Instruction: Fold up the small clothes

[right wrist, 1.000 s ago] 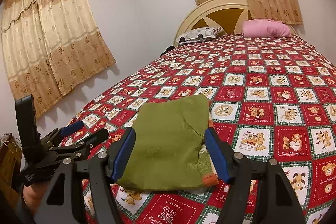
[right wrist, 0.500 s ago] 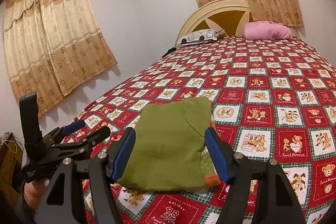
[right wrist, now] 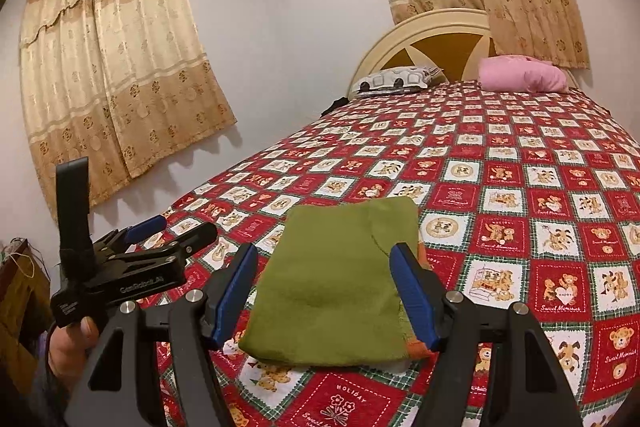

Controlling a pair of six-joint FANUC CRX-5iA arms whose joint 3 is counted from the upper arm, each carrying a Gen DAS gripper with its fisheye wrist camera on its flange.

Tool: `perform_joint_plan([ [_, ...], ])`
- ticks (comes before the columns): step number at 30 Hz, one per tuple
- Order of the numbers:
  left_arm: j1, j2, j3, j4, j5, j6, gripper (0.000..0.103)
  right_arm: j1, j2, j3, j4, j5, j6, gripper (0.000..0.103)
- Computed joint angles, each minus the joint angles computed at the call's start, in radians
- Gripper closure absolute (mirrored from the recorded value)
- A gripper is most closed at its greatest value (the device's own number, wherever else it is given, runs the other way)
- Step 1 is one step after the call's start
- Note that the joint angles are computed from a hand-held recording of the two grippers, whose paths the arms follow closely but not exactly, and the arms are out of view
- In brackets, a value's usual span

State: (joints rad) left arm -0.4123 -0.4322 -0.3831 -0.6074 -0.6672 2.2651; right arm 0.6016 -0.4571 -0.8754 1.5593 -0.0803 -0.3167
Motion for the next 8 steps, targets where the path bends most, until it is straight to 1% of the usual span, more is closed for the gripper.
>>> perform_joint_plan([
  [2,-0.033,0.008,0.013,-0.060,-0.032,0.046,0.000,0.010,0.002,0.002,-0.012,-0.006,0.015,0.034],
  [8,-0.057,0.020,0.025,-0.100,-0.053,0.066,0.000,0.054,0.003,0.004,-0.101,-0.046,0.086,0.034],
])
